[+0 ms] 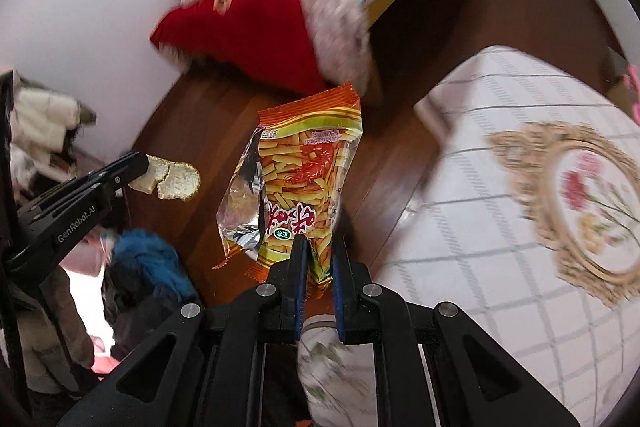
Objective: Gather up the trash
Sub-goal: 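Carry the cracker and snack bag with both tools over the bin, then open both tools to drop the cracker and snack bag into the bin, then move both open tools back over the table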
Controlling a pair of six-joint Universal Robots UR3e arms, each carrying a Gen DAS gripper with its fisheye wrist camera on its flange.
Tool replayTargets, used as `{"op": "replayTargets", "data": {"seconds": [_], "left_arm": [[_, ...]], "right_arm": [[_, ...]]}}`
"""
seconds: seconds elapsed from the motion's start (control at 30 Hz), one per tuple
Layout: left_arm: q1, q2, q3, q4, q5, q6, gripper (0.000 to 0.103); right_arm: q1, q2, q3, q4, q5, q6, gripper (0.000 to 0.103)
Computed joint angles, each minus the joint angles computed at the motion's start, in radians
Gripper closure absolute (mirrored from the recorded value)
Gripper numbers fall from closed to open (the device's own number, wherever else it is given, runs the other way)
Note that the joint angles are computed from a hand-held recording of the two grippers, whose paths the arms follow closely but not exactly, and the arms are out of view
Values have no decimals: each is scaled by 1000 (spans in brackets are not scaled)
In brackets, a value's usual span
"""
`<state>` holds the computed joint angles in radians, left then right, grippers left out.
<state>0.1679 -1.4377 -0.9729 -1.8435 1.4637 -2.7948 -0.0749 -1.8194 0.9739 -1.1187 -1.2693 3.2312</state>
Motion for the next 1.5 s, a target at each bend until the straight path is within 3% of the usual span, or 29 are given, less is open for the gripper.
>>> {"op": "replayTargets", "data": {"seconds": [0.17, 0.3, 0.47, 0.67, 0.77, 0.8, 0.83, 0.87, 0.9, 1.0, 1.03, 1.07, 1.5], "left_arm": [[76, -36, -247, 130, 33, 56, 99], [75, -114, -368, 237, 74, 46, 99], [92, -210, -410, 281, 81, 29, 99], [112, -285, -364, 234, 54, 22, 96], [137, -299, -355, 209, 42, 17, 93], [140, -301, -356, 212, 43, 13, 84], [145, -293, -368, 223, 48, 10, 56], [150, -286, -380, 235, 52, 9, 35], [162, -268, -400, 248, 50, 10, 2], [181, -235, -431, 265, 60, 10, 0], [189, -225, -438, 266, 61, 11, 0], [194, -214, -448, 272, 64, 14, 0], [233, -54, -506, 250, 52, 49, 0]], "right_arm": [[229, 225, 124, -251, -82, 146, 91], [276, 397, 175, -352, -83, 181, 91], [298, 573, 165, -413, -66, 196, 91], [313, 722, 96, -428, -72, 200, 91], [318, 789, 34, -401, -81, 193, 84], [314, 806, 15, -393, -81, 189, 64], [315, 819, -6, -383, -89, 192, 51], [318, 820, -8, -389, -101, 199, 28], [319, 817, -7, -395, -116, 202, 18], [332, 818, -31, -380, -166, 199, 16], [335, 816, -33, -376, -177, 202, 11], [340, 815, -36, -370, -191, 204, 0], [362, 695, 48, -394, -277, 246, 0]]}}
